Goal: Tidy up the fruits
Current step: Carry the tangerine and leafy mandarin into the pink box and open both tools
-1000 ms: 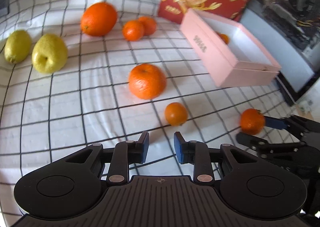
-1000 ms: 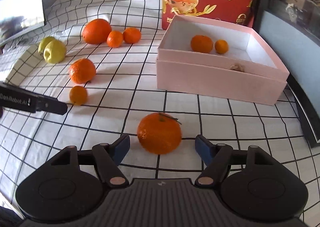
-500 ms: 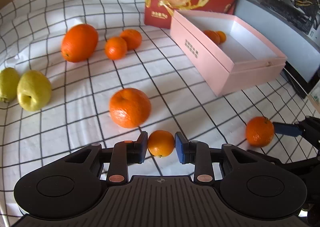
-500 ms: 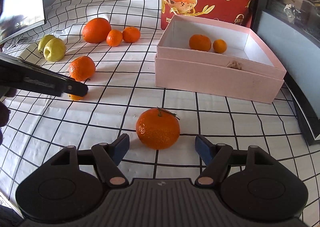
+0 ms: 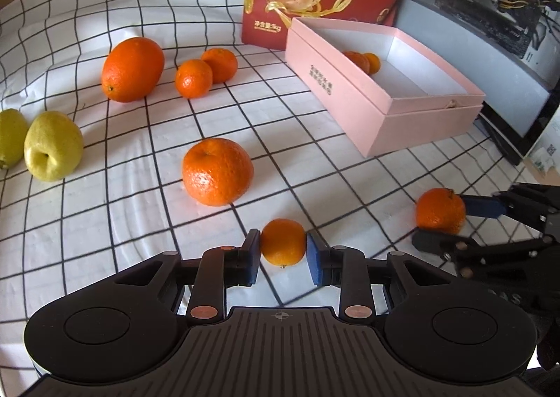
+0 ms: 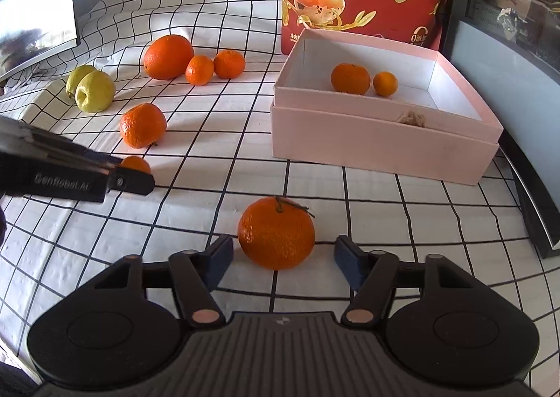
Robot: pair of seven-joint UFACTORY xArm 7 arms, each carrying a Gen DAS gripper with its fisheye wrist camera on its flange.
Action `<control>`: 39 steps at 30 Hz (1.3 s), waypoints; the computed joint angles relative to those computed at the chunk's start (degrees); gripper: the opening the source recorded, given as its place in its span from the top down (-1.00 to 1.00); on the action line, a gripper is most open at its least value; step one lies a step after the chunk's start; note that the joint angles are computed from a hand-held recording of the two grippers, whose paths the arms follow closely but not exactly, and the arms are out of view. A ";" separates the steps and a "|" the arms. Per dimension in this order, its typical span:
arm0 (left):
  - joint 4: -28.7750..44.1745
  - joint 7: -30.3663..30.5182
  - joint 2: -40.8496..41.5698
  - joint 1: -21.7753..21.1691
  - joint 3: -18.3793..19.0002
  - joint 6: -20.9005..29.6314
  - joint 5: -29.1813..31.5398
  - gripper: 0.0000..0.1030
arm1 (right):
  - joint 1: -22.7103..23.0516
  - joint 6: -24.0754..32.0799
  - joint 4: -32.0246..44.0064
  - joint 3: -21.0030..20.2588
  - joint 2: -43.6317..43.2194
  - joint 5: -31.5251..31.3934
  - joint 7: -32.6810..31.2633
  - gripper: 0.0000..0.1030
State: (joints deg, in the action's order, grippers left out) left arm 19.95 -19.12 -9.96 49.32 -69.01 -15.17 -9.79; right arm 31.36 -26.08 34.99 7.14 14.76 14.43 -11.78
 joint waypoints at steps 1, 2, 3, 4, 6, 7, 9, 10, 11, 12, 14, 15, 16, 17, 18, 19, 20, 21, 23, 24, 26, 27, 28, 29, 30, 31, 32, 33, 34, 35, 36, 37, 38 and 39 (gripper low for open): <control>-0.37 -0.30 0.04 -2.03 1.77 -0.40 0.20 0.37 | 0.10 0.14 0.20 -0.10 0.05 0.08 -0.18 -0.08; -0.70 -0.06 0.11 -4.01 3.32 -0.85 -0.08 0.38 | -0.31 0.19 0.22 0.13 -0.01 -0.48 0.17 -0.04; -1.02 0.22 0.15 -6.16 5.01 -1.27 -0.27 0.38 | -1.25 0.02 0.14 0.69 -0.11 -1.70 1.16 -0.01; -1.26 0.44 0.19 -8.29 6.73 -1.52 -0.39 0.38 | -1.97 -0.04 0.03 1.11 -0.27 -2.81 1.95 0.07; -1.61 0.53 0.72 -12.70 10.50 -2.01 -0.22 0.38 | -2.49 0.29 -0.08 1.25 -0.69 -4.12 2.44 0.13; -1.59 0.59 1.23 -14.58 12.13 -2.11 -0.04 0.38 | -2.41 0.46 -0.11 1.11 -0.82 -4.23 2.32 0.13; -1.20 1.52 2.24 -15.94 12.80 -1.96 -1.07 0.38 | -2.53 1.12 -0.09 0.95 -1.07 -4.43 2.41 0.14; -0.83 2.27 2.88 -15.88 12.32 -1.87 -2.13 0.38 | -2.91 1.54 -0.07 1.02 -1.25 -4.82 2.82 0.14; -0.40 2.87 3.60 -16.06 12.17 -1.74 -3.09 0.38 | -3.57 1.99 -0.06 1.23 -1.48 -5.53 3.50 0.14; 0.13 3.05 4.33 -16.86 12.86 -1.57 -3.60 0.38 | -4.25 2.26 -0.16 1.47 -1.80 -6.33 4.28 0.14; 0.86 -0.49 5.44 -21.52 18.81 -2.09 0.13 0.39 | -5.39 2.45 -0.37 1.77 -2.62 -7.93 5.47 0.14; 1.23 -4.15 5.56 -24.29 22.93 -2.63 4.34 0.39 | -6.32 2.53 -0.52 2.12 -3.26 -9.28 6.34 0.14; 1.91 -7.58 5.64 -26.48 26.66 -3.25 8.65 0.39 | -7.74 2.56 -0.66 2.71 -4.10 -11.43 7.64 0.14; 2.86 -9.25 5.70 -27.83 29.00 -3.69 11.03 0.39 | -9.39 2.46 -0.71 3.35 -5.02 -14.23 9.13 0.14; 4.15 -9.26 5.98 -28.52 30.23 -3.88 11.66 0.39 | -10.78 2.30 -0.56 3.74 -5.86 -16.85 10.43 0.14; 5.92 -8.80 6.51 -29.00 31.21 -3.68 11.88 0.39 | -11.91 2.17 0.04 3.81 -6.61 -19.19 11.31 0.14; 7.97 -9.43 7.30 -29.68 32.81 -3.18 13.62 0.39 | -12.43 2.29 0.97 3.55 -7.14 -20.46 11.49 0.14; 10.31 -10.71 8.24 -30.28 34.50 -2.57 16.06 0.39 | -12.54 2.86 2.53 3.00 -7.35 -20.77 10.87 0.14; 15.77 -11.20 10.85 -31.05 36.60 -1.48 18.35 0.39 | -12.35 5.03 6.54 1.84 -6.79 -20.17 8.95 0.14; 19.16 -10.74 12.54 -31.49 37.48 -0.20 19.13 0.39 | -11.70 6.36 9.08 0.86 -6.04 -18.94 7.16 0.14; 27.03 -6.98 16.46 -36.37 42.11 4.19 17.97 0.38 | -9.87 8.63 13.94 -1.53 -3.90 -16.38 3.45 0.14; 31.47 -6.68 18.90 -36.85 42.59 7.07 19.51 0.38 | -9.55 10.42 17.07 -2.44 -2.34 -15.74 2.23 0.14; 35.74 -5.31 21.64 -36.92 42.19 9.78 19.29 0.38 | -9.73 12.31 19.57 -2.70 -1.10 -15.65 1.73 0.14; 39.96 -4.59 24.33 -38.37 43.08 12.32 18.98 0.38 | -10.33 14.15 21.81 -2.56 0.18 -15.90 1.56 0.14; 44.13 -4.06 27.10 -40.04 44.08 14.83 18.72 0.38 | -9.87 16.40 24.48 -3.52 1.78 -15.89 1.33 0.14; 47.79 -3.11 29.75 -40.93 44.18 17.21 18.20 0.38 | -8.03 17.67 26.23 -5.74 3.14 -15.77 1.48 0.14; 51.87 -2.45 32.66 -42.48 44.94 19.87 17.97 0.38 | -7.10 18.90 27.80 -7.10 4.56 -16.00 1.69 0.14; 56.08 -2.42 35.59 -45.02 46.77 22.46 18.27 0.38 | -7.30 19.70 28.73 -7.14 5.78 -16.38 1.90 0.14; 59.91 -2.29 38.28 -47.45 48.61 25.07 18.71 0.38 | -8.46 20.44 29.45 -6.17 6.78 -16.73 1.97 0.14; 63.81 -2.16 41.05 -49.72 50.33 28.10 19.03 0.37 | -9.69 20.99 29.92 -5.05 7.67 -17.01 2.01 0.14; 67.12 -2.52 43.51 -51.75 51.96 30.48 18.95 0.37 | -11.62 21.58 30.44 -3.24 8.67 -17.24 1.75 0.14; 69.49 -3.29 45.47 -53.43 53.45 31.66 18.49 0.37 | -13.41 21.86 30.83 -1.45 9.55 -17.32 1.50 0.14; 70.50 -4.46 46.50 -54.98 55.11 31.60 18.02 0.37 | -16.97 22.14 31.15 2.28 10.40 -17.19 0.64 0.14; 70.61 -5.73 46.87 -56.45 56.86 30.55 17.62 0.37 | -22.27 23.11 31.77 7.96 11.47 -16.81 -0.93 0.14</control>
State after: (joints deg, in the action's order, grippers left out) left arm 90.57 -24.86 36.91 -7.13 -12.15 15.38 7.83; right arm 9.09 -2.97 66.76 15.10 26.23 -2.38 -12.71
